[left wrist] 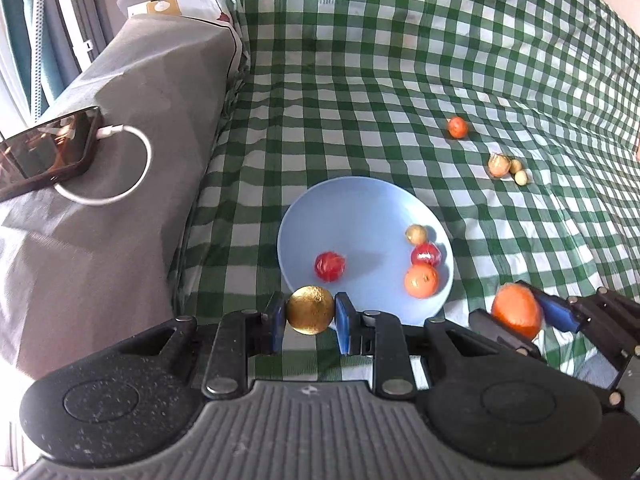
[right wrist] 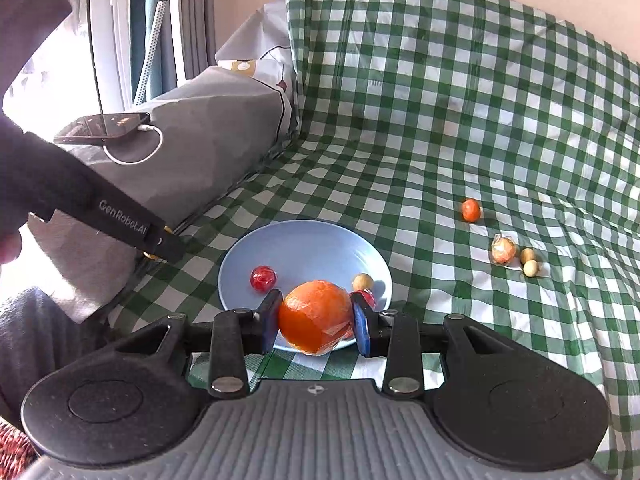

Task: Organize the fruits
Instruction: 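Carry the yellow fruit and wrapped orange in both grippers over the blue plate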

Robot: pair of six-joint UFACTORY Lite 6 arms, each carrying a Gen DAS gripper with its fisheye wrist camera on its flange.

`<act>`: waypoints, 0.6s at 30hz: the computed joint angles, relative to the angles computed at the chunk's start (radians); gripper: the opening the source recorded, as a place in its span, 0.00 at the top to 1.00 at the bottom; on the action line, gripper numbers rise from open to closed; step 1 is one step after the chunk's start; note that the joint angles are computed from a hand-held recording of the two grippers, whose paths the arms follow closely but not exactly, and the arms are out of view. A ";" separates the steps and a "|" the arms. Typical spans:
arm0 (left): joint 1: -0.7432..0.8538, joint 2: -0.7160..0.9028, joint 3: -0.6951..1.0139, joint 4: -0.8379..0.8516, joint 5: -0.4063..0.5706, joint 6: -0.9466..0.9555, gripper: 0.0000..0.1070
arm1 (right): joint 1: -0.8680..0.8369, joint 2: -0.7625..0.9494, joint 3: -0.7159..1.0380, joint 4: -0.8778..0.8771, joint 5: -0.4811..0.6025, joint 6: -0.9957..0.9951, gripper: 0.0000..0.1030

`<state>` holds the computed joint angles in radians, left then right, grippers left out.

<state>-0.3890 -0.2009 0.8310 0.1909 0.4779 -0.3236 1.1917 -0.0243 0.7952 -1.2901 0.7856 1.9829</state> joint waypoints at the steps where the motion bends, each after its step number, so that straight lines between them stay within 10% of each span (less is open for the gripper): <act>1: 0.006 0.032 0.021 -0.010 -0.011 0.011 0.73 | -0.019 0.012 0.005 -0.013 -0.017 0.000 0.63; 18: 0.040 0.528 0.374 -0.003 -0.123 0.044 0.74 | -0.314 0.318 0.177 -0.266 -0.289 0.057 0.63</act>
<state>-0.3495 0.3273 1.2046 0.1882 0.3551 -0.2801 0.8775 0.2938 0.9725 -1.5564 0.4964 2.0395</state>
